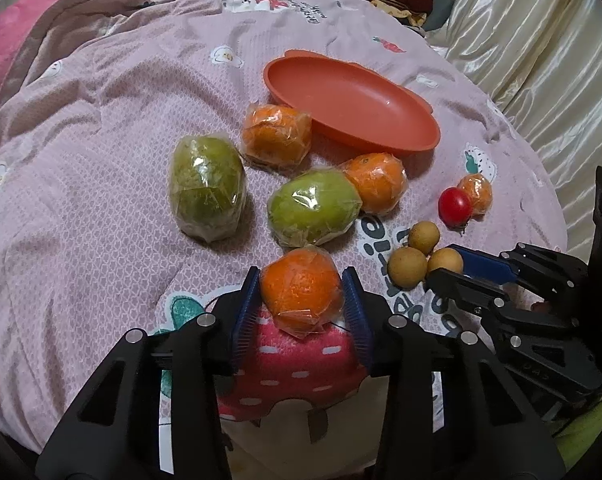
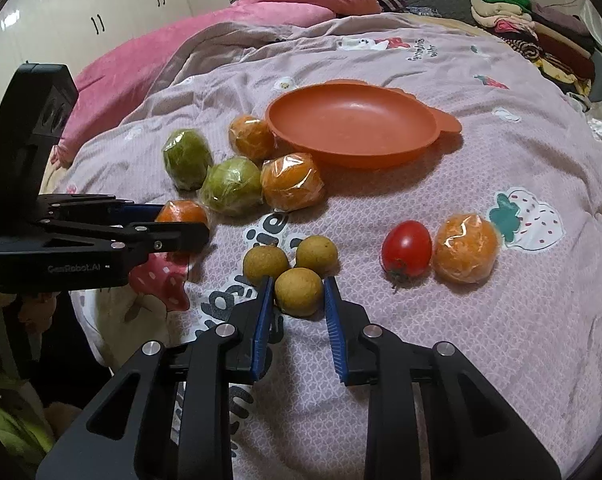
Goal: Organize fruits
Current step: 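Grasp the bagged mandarin with the left tool while the right tool grasps a small brown fruit, then carry the mandarin with the left tool while the right tool carries the brown fruit toward the orange plate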
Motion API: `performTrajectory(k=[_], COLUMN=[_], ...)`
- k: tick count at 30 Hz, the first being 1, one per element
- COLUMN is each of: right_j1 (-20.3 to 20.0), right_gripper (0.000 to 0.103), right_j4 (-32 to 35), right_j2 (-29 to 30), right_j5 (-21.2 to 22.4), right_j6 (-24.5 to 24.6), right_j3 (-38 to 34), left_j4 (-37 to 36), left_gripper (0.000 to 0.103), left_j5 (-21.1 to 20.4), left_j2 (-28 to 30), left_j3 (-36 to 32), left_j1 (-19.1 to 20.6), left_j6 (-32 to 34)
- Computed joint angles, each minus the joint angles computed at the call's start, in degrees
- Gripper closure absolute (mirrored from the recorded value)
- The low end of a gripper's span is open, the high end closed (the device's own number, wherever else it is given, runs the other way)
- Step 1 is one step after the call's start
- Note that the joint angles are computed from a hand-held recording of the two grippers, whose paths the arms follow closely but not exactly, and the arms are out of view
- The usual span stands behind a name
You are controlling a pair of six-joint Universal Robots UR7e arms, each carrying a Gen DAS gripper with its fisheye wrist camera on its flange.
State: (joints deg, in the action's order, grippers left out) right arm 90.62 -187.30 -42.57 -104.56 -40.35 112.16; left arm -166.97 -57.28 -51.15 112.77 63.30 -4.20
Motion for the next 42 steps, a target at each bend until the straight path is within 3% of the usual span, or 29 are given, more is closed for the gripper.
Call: performTrajectory(k=[17, 42], right_j1=[0.41, 1.30], right_gripper=[0.079, 0.079], right_j4=[-0.80, 3.66], right_j2=[-2.70, 0.12], right_j5=[2.36, 2.13], right_j6=[0.43, -0.57], right_j3=[-0.73, -9.30], left_j4=[-1.55, 2.52], left_gripper=[0.071, 0.071], left_j5=[0.02, 1.09], left_j2=[-0.42, 4.86], left_j3=[-2.45, -12.99], left_j1=[-2.62, -1.40], left_j6=[2.09, 6.79])
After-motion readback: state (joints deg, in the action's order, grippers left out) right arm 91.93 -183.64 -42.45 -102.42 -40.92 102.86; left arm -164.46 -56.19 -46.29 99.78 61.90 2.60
